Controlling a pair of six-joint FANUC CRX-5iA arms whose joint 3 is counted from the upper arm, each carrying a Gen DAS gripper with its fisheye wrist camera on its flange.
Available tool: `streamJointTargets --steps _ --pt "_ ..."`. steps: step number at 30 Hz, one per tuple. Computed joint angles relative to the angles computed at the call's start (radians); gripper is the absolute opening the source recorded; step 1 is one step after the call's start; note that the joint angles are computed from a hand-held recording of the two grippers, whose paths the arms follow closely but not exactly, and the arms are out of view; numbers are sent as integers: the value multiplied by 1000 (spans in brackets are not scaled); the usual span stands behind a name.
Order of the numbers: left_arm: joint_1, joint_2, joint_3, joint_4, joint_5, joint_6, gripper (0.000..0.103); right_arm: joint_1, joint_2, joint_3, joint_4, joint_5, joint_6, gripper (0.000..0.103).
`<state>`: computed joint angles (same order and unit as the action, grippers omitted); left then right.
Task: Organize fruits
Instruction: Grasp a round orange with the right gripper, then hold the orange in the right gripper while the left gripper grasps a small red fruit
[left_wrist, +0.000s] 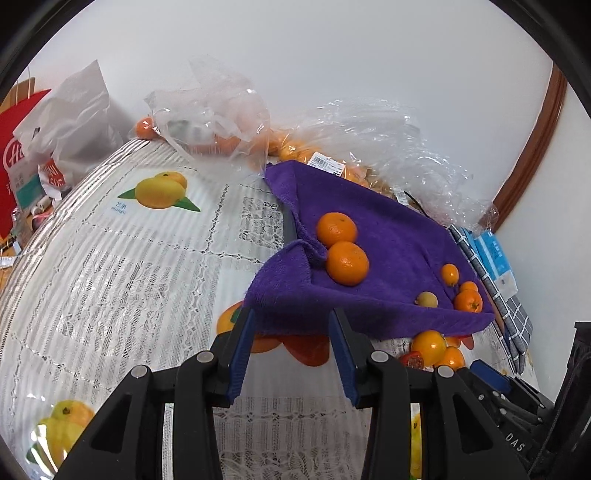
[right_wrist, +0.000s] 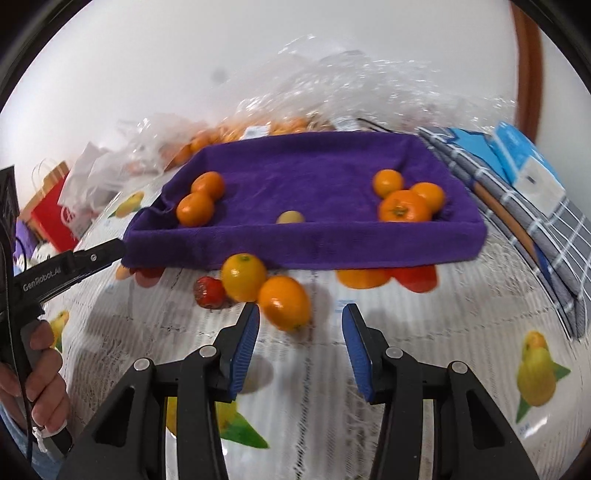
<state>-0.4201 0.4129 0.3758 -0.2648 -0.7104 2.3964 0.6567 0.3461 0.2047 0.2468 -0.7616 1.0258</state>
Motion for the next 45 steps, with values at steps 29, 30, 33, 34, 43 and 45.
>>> streamJointTargets --steps 29,30,33,34,43,45 --pt "-14 80 14 314 43 -497 41 -52 -117 -232 252 94 -209 32" --pt "-23 94 43 297 12 -495 41 -59 -124 -233 225 97 -199 32" --pt "-45 118 93 268 -25 -495 41 -77 -150 -260 192 143 -217 32" --pt "-48 125 102 271 -28 -496 41 -79 -153 -266 196 150 -227 32" --pt "-76 221 281 175 -160 -392 41 -92 -150 -249 130 142 -212 32" --pt "-70 221 274 193 -145 -396 41 -95 -144 -234 97 133 -183 32"
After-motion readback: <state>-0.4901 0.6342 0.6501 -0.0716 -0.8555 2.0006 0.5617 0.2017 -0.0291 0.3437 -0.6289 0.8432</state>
